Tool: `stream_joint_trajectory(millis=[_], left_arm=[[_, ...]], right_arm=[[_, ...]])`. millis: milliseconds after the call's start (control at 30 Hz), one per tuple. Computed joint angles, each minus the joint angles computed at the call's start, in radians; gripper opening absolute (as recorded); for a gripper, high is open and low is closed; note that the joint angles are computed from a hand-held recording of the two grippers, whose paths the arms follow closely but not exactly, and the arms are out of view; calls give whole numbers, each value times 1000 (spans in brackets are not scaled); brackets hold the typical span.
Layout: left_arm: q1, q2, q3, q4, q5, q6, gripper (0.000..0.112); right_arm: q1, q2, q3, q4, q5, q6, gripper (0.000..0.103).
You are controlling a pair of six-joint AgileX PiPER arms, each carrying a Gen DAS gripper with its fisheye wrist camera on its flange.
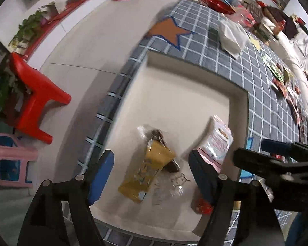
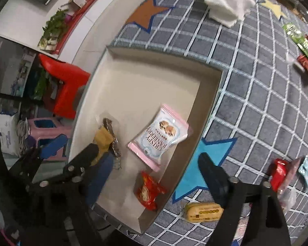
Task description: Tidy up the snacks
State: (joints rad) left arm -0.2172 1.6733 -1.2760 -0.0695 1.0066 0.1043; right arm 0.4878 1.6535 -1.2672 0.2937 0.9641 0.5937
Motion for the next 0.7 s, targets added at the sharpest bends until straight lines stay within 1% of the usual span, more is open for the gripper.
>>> stream_joint_trajectory(millis=[67,100,167,300,433,500,600,700], left_arm=[[26,10,-36,-25,13,-2,78],[45,19,-66,-52,26,-1,78],[65,36,-120,-81,41,-14,79],[48,74,-245,-176,80,-22,81],[-33,125,-359,-322,127,6,82],[-82,157,-401,-373,148,5,82],[-167,205,-451,-402,159,-5,82],[-211,233,-470,-441,175,-15,82]], right_arm=[[17,-16,-14,-65,43,39,103],[28,-19,-19,-109,65,65,103],[35,-45,0,-149,93,89,103],[62,-85,68,-191,112,136,103],[81,-105,129,-168,93,159,103],[80,-122,160,-148,78,161,103],[80,-145,183,-147,81,167,103],[71,-180,226,-147,71,171,103]])
